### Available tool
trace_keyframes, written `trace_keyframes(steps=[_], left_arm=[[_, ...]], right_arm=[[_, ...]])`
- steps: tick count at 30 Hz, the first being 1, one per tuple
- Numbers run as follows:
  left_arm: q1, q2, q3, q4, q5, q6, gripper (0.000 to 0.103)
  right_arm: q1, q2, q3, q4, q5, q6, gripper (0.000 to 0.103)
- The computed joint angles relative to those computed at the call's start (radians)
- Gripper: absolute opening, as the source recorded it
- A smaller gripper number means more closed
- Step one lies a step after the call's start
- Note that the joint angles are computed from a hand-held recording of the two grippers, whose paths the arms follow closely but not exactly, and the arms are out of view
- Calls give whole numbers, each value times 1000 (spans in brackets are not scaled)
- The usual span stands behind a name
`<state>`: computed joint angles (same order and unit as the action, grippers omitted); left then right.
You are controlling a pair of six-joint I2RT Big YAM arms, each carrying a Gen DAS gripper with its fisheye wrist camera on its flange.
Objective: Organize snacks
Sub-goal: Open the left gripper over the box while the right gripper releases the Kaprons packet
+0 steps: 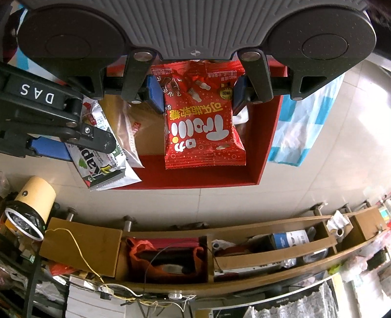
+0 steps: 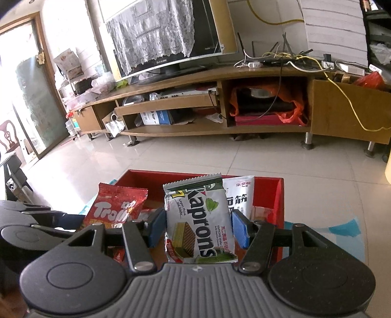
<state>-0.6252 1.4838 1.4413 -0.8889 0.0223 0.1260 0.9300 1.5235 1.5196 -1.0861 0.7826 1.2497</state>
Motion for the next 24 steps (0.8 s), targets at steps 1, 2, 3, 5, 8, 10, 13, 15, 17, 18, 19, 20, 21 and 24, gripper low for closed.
trace_keyframes(steps=[1, 2, 3, 5, 8, 10, 13, 15, 17, 18, 19, 20, 21, 24], left_arm=[[-2, 4, 1, 7, -5, 3, 64], [-3, 9, 3, 13, -10, 5, 64], [-4, 13, 5, 17, -10, 6, 65], [-1, 23, 12, 20, -2, 5, 65], [3, 40, 27, 13, 12, 3, 65], [4, 48, 36, 7, 27, 13, 68], [7, 49, 37, 7, 40, 2, 73], [6, 45, 39, 7, 38, -5, 79], [8, 36, 38, 9, 33, -8, 82], [10, 31, 38, 9, 34, -11, 82], [12, 30, 42, 7, 35, -14, 83], [14, 27, 44, 5, 35, -16, 84], [15, 24, 44, 5, 34, -18, 84], [21, 13, 41, 3, 35, -30, 85]], right_arm=[[-7, 2, -3, 8, -6, -5, 57], [-15, 1, -7, 17, -12, -11, 57], [-19, 1, -9, 21, -16, -13, 57], [-27, 4, -9, 24, -17, -16, 57], [-36, 5, -12, 28, -17, -14, 57], [-38, 6, -11, 24, -16, -6, 57], [-36, 2, -11, 18, -14, 8, 57], [-33, -3, -14, 30, -10, 12, 58], [-32, -15, -24, 53, -13, 16, 58], [-31, -22, -31, 71, -13, 15, 58], [-28, -28, -36, 83, -10, 14, 58], [-26, -31, -37, 91, -7, 13, 58], [-23, -32, -36, 91, -3, 15, 59], [-18, -36, -35, 94, 7, 16, 60]])
